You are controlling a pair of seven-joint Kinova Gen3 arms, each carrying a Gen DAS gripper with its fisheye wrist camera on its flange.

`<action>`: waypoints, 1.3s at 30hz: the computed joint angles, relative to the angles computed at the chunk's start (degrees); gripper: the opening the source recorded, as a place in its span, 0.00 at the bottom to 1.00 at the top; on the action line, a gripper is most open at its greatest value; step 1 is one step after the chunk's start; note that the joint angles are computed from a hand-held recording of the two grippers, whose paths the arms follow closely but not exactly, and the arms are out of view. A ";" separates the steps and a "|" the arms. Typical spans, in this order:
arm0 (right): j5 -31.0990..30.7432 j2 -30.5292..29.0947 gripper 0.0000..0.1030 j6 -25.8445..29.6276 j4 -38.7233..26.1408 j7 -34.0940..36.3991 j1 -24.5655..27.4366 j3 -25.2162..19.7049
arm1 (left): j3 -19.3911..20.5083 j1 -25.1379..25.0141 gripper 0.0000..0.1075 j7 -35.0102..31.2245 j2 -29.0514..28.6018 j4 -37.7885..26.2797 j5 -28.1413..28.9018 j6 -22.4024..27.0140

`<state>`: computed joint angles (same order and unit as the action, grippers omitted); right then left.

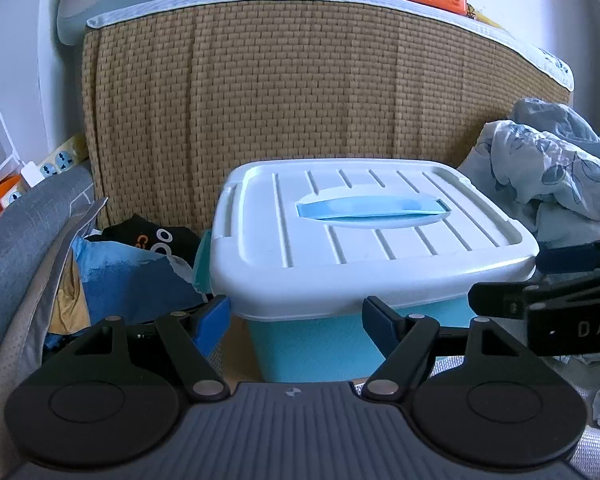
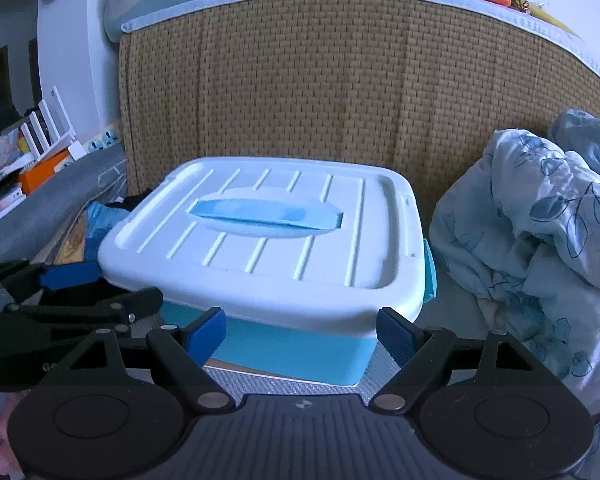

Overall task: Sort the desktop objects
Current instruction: 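Press the lid down onto the tub with both grippers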

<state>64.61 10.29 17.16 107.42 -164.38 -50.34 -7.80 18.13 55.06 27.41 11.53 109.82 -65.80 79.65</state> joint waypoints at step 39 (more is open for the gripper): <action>5.80 1.94 0.85 1.89 -1.13 -10.67 0.12 0.25 | -0.72 -0.20 0.71 -0.41 0.74 -0.86 0.18 -0.32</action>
